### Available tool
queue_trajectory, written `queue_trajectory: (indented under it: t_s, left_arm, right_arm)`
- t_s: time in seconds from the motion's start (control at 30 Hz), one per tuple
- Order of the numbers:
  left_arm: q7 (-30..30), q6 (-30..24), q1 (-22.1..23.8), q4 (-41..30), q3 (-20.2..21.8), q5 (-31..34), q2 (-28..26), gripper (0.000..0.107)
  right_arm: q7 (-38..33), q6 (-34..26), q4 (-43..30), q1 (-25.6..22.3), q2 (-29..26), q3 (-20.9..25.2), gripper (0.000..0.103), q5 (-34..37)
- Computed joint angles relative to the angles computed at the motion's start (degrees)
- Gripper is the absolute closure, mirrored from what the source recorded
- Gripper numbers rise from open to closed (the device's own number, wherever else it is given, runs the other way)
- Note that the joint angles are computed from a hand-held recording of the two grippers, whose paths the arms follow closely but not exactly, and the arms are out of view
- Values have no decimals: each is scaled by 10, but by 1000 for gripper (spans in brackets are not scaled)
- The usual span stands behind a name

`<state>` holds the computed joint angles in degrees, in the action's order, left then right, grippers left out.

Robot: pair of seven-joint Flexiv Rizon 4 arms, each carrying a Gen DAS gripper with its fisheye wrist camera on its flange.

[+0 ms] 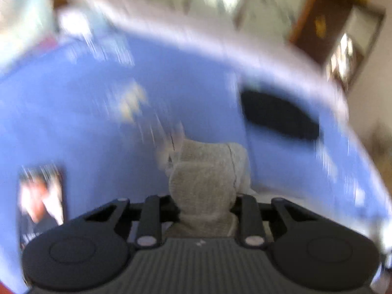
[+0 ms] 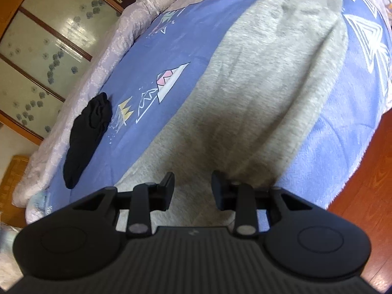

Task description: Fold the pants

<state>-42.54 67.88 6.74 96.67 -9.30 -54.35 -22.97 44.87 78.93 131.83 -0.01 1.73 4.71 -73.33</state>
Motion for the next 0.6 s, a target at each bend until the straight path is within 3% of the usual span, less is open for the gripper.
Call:
queue_trajectory:
  t_s: [0.07, 0.13, 0.2, 0.27, 0.3, 0.33, 0.4, 0.53, 0.6]
  left_arm:
    - [49, 67, -2, -3, -25, -54, -2, 82]
    - [32, 115, -32, -10, 3, 6, -23, 81]
    - [-103, 48, -71, -38, 91, 141, -56, 80]
    - [-208, -55, -76, -78, 135, 219, -93, 62]
    - [-205, -61, -68, -73, 130, 202, -95, 59]
    - [-197, -51, -57, -61, 115, 189, -87, 49]
    - [-226, -70, -48, -68, 118, 225, -74, 41]
    - [-196, -57, 14, -71, 43, 160, -56, 41]
    - [-208, -40, 7, -107, 46, 183, -75, 42]
  right_arm:
    - [6, 12, -11, 3, -13, -2, 67, -19]
    - [27, 33, -23, 2, -29, -10, 67, -51]
    - [-26, -4, -31, 18, -35, -2, 67, -13]
    - [-71, -26, -37, 31, -39, 1, 67, 16]
    - [-83, -29, -38, 34, -39, 0, 67, 25]
    - [-87, -26, -38, 36, -39, -2, 67, 28]
    - [-72, -15, -35, 34, -39, -9, 67, 14]
    - [-10, 10, -33, 21, -40, -19, 67, -43]
    - [18, 17, -34, 16, -40, -21, 67, -69]
